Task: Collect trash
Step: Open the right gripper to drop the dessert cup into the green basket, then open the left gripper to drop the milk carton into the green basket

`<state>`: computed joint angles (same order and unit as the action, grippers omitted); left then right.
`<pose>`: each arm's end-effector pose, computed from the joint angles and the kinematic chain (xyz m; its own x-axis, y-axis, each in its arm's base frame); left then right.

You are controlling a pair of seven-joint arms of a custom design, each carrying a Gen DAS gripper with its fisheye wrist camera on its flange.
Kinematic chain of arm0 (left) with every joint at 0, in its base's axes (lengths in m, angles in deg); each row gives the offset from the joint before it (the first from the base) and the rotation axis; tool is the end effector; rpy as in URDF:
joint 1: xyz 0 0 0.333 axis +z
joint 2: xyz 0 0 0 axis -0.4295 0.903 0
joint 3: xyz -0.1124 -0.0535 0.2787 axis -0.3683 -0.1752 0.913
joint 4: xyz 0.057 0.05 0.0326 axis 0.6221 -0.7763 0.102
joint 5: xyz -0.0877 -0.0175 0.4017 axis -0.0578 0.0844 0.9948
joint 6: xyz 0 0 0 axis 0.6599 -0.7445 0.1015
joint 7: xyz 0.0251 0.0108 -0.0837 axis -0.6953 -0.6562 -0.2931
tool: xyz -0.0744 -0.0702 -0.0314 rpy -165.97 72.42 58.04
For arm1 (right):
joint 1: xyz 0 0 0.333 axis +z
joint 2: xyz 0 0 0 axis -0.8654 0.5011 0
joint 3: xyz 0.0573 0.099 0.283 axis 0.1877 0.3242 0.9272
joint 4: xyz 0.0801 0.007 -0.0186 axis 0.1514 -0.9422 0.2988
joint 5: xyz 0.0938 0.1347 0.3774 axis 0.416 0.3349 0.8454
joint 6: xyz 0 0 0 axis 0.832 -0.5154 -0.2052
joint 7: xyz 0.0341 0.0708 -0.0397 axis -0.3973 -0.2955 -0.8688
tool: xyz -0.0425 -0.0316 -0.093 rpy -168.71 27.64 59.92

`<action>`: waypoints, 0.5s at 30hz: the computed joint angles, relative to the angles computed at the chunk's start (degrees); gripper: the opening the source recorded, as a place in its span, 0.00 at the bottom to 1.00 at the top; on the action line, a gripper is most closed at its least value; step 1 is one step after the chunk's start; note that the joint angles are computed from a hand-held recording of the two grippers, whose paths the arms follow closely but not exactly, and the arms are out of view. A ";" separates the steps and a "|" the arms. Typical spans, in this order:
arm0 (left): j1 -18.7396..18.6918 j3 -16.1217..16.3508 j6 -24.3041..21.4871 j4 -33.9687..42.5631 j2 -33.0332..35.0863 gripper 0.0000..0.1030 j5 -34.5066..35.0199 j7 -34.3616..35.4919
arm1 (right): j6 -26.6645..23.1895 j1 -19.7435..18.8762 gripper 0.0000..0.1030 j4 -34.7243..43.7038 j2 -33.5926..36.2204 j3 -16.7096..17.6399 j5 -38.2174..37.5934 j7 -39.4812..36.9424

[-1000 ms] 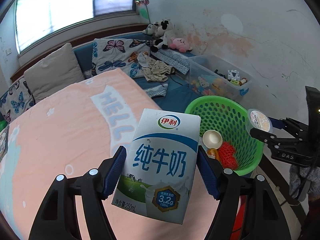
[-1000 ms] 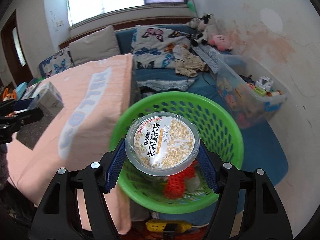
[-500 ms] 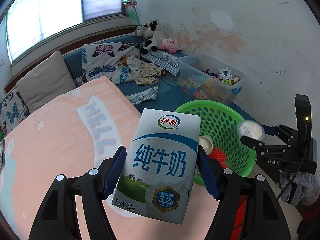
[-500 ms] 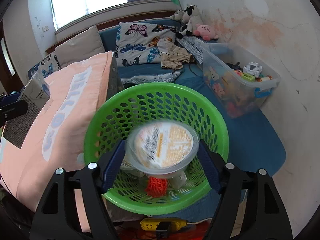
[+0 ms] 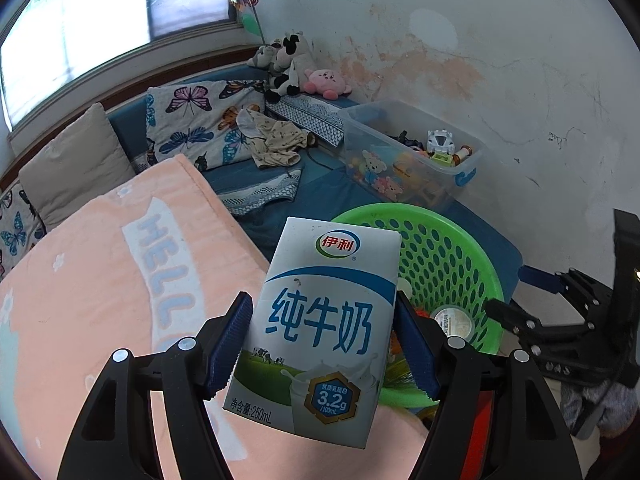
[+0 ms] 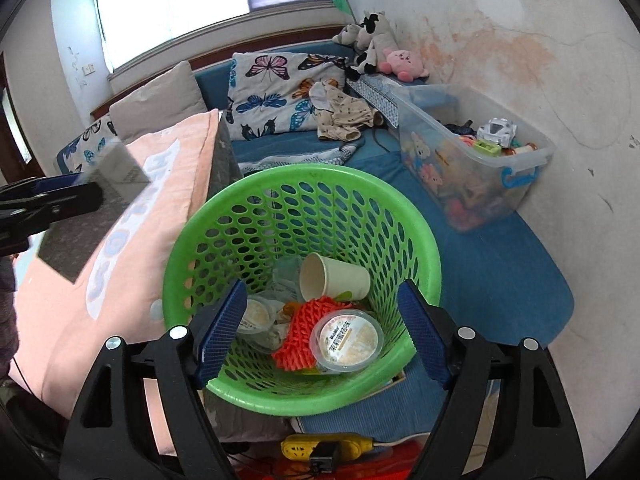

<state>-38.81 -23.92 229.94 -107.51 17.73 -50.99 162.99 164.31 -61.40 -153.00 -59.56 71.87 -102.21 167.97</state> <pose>0.5185 -0.1862 0.4281 -0.7168 -0.6973 0.0090 -0.5228 0.5287 -0.6687 0.3450 0.1384 0.3687 -0.3303 -0.9350 -0.1288 -0.6447 0.3232 -0.6927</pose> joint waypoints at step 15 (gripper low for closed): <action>-0.78 -2.07 1.45 1.14 3.56 0.66 3.40 -4.14 | 1.13 1.29 0.83 -4.21 -6.02 1.35 3.05 1.42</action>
<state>-39.59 -25.99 231.38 -106.37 21.29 -47.59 158.85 165.44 -60.11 -157.22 -65.58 73.22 -99.16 169.39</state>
